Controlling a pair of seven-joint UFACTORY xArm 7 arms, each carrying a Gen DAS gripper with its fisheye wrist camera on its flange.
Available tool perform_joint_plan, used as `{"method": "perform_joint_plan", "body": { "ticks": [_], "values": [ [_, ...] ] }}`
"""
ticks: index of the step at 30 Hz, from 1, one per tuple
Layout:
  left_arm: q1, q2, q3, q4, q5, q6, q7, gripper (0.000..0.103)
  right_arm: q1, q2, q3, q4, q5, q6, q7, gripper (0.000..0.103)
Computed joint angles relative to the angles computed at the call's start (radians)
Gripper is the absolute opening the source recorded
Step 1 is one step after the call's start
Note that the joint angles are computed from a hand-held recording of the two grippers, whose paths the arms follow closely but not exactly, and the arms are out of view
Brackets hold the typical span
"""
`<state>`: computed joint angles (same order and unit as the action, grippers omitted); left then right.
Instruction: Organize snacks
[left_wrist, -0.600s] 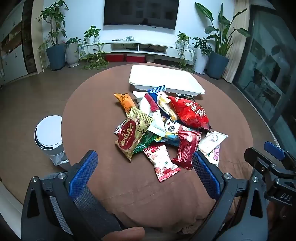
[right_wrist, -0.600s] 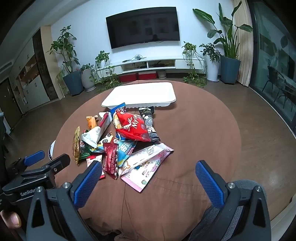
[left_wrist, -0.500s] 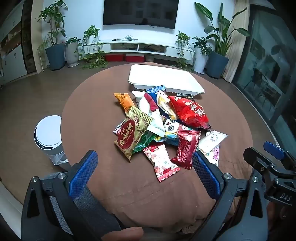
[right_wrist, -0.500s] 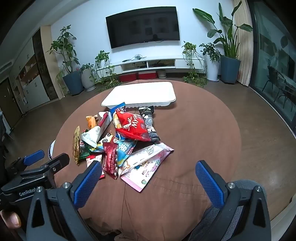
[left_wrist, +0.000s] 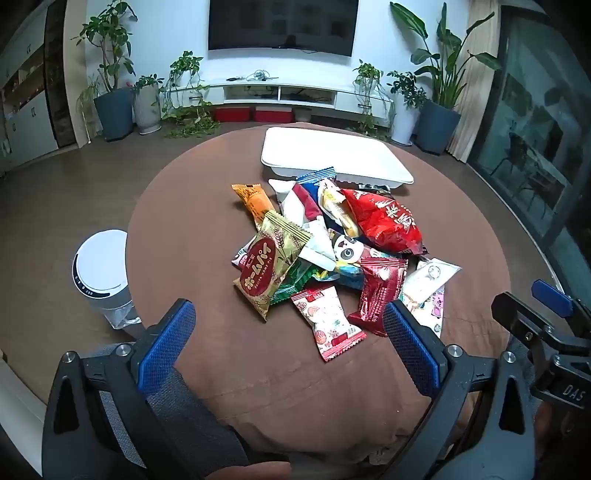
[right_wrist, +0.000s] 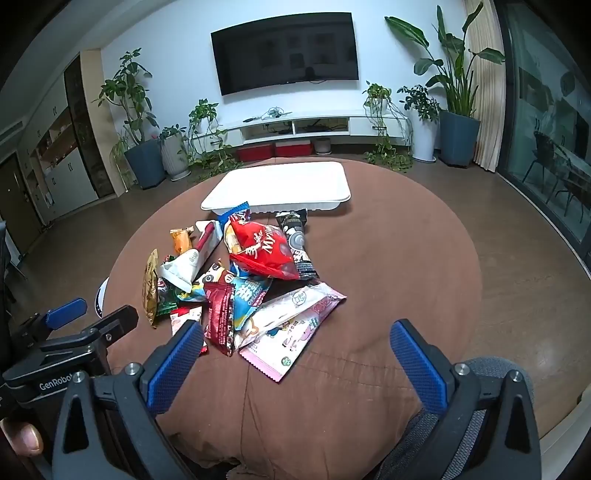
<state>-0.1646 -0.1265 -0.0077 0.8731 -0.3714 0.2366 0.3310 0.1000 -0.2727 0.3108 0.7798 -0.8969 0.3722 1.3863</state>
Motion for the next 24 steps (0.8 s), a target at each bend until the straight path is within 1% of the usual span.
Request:
{"method": "perform_joint_plan", "body": {
  "ticks": [7, 14, 24],
  "values": [
    [0.001, -0.001, 0.003, -0.001, -0.007, 0.001, 0.008, 0.103, 0.002, -0.002, -0.002, -0.001, 0.005, 0.002, -0.006, 0.103],
    [0.009, -0.002, -0.002, 0.000, 0.017, 0.000, -0.013, 0.103, 0.001, -0.004, 0.000, -0.001, 0.004, 0.005, -0.006, 0.103],
    [0.009, 0.000, -0.002, 0.001, 0.024, -0.001, -0.020, 0.103, 0.000, -0.004, 0.000, -0.002, 0.006, 0.004, -0.009, 0.103]
  ]
}}
